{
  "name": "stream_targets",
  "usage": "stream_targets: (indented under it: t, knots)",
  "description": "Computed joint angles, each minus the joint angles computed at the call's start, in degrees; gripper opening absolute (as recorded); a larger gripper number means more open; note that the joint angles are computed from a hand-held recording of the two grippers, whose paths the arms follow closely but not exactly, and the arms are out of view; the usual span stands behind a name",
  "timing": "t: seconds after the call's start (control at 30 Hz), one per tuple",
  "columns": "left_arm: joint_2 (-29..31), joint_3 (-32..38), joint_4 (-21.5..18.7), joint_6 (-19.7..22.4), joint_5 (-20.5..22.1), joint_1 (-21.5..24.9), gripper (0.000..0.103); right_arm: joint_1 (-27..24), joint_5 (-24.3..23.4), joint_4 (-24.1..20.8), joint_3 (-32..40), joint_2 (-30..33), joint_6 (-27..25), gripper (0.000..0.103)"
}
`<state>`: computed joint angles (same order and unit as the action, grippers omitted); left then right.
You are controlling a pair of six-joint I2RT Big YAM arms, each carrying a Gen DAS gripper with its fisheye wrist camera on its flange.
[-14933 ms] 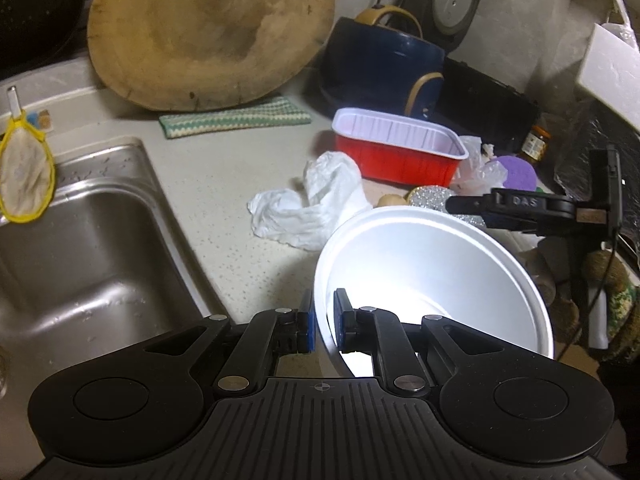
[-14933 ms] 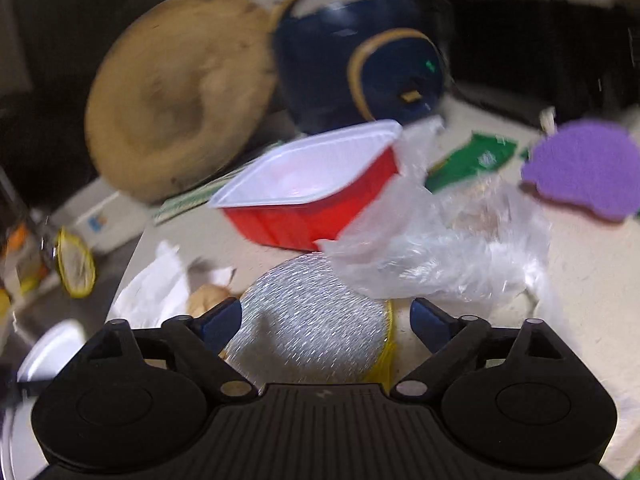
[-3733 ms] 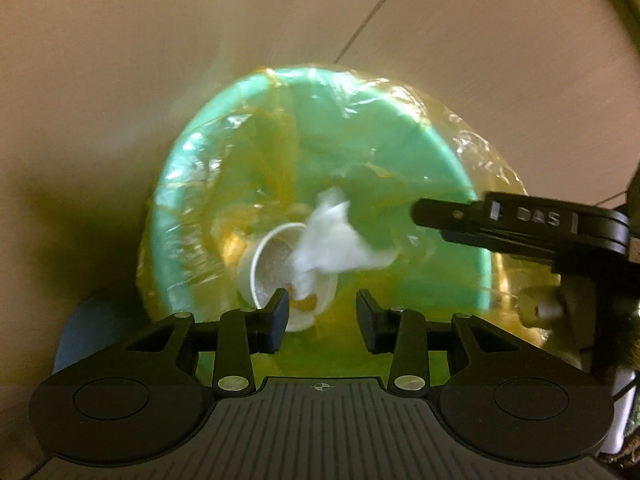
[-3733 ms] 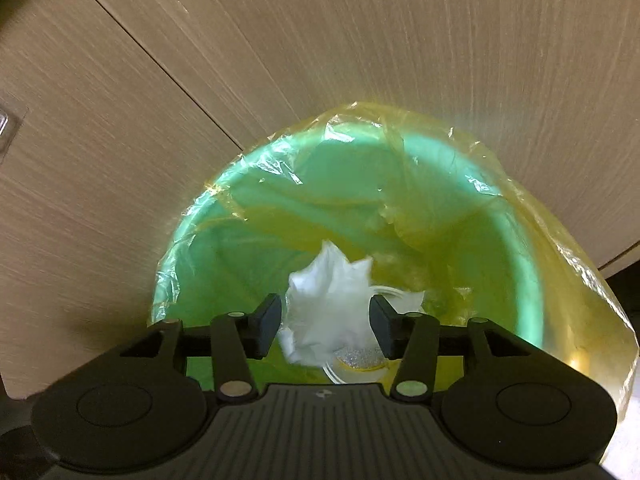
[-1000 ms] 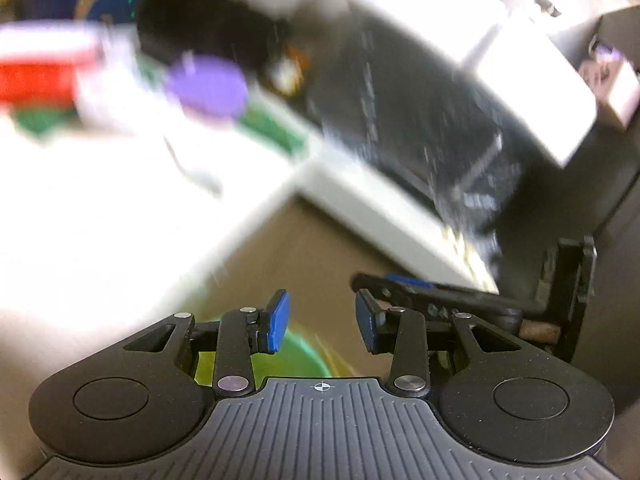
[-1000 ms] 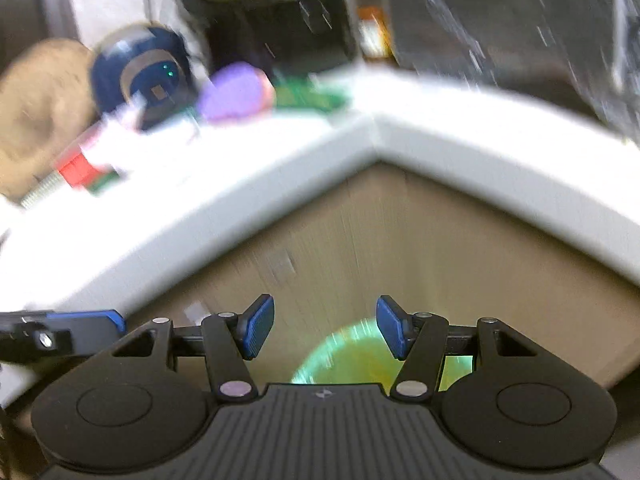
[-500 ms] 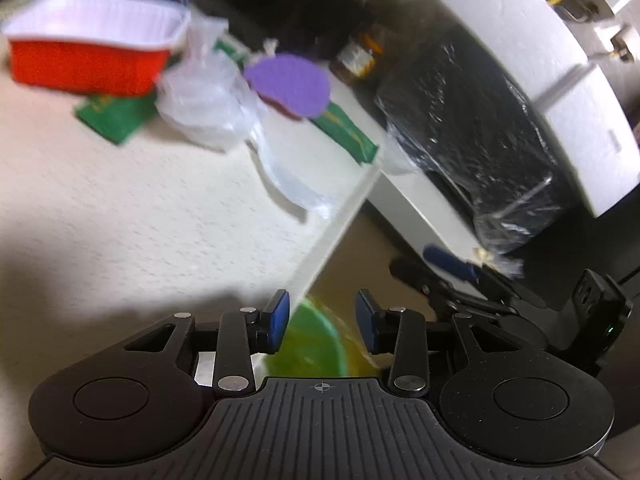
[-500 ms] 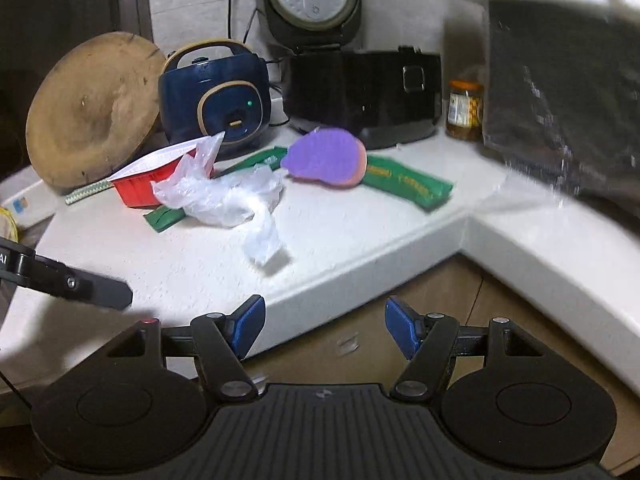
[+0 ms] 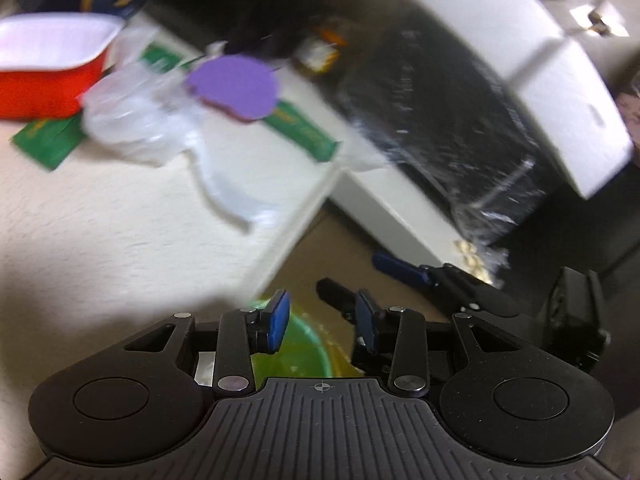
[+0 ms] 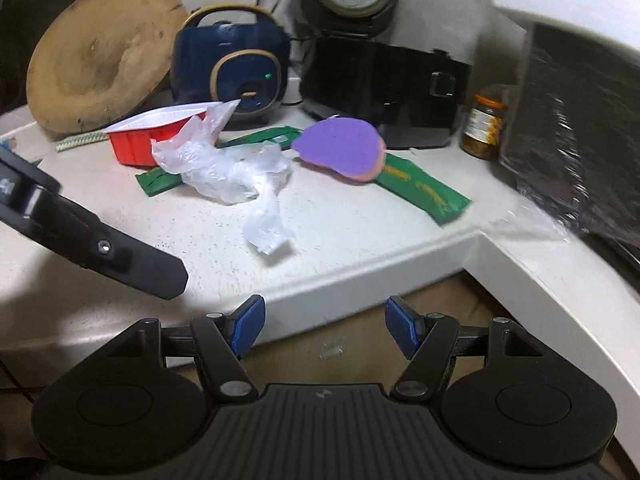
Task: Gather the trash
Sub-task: 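Raise both open grippers from the bin up to the countertop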
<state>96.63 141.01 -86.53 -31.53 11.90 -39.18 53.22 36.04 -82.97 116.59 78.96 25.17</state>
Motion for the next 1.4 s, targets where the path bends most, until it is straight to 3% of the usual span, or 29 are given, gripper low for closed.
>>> stream_targets:
  t: [0.1,0.23,0.33,0.57,0.67,0.87,1.0,1.13,1.23,1.4]
  knots:
    - [-1.45,-1.08,0.72,1.43,-2.63,-3.08,0.041,2.04,3.26,-2.35,-1.67,-2.6,4.73,0.067]
    - [-3.4,-2.22,2.47,6.24,-7.25,-6.83,0.041,5.03,6.65,-0.02,-6.65,-8.01,8.72,0.067]
    - [-3.5,-1.42,3.96,5.76,-7.88,-7.79,0.041,6.43,9.47,0.37,-6.32,-9.12,9.25,0.067]
    - [-0.64,4.29,0.94,5.66,-9.06,-8.97,0.041,7.66,17.13,0.07,-1.27,-7.83,6.54,0.067]
    - [-1.19,3.3,1.68,7.61,-10.98,-9.44,0.041,6.64,15.66,2.14,-1.65,-8.66,4.78,0.071]
    - [-2.6,-3.21,2.35,6.73,-8.25,-8.43,0.041,4.34,12.02,1.21,-11.1,-11.7,7.27,0.074]
    - [0.74,-1.39,-0.6,5.62,-5.55,-7.61,0.041,0.58,7.07,2.91,-18.57,-14.84,9.73,0.074]
    - [3.39,1.47,-1.75,6.12,-5.6,-7.61,0.041,-3.41,3.35,5.5,-21.75,-17.15,10.35,0.074]
    - [4.67,3.76,-2.36,6.34,-5.96,-7.85,0.041,-3.92,4.6,6.87,-21.62,-18.24,9.81,0.074]
    - [3.01,3.14,-1.02,8.67,-6.49,-8.36,0.041,-0.07,11.15,7.56,-18.13,-18.96,11.45,0.074]
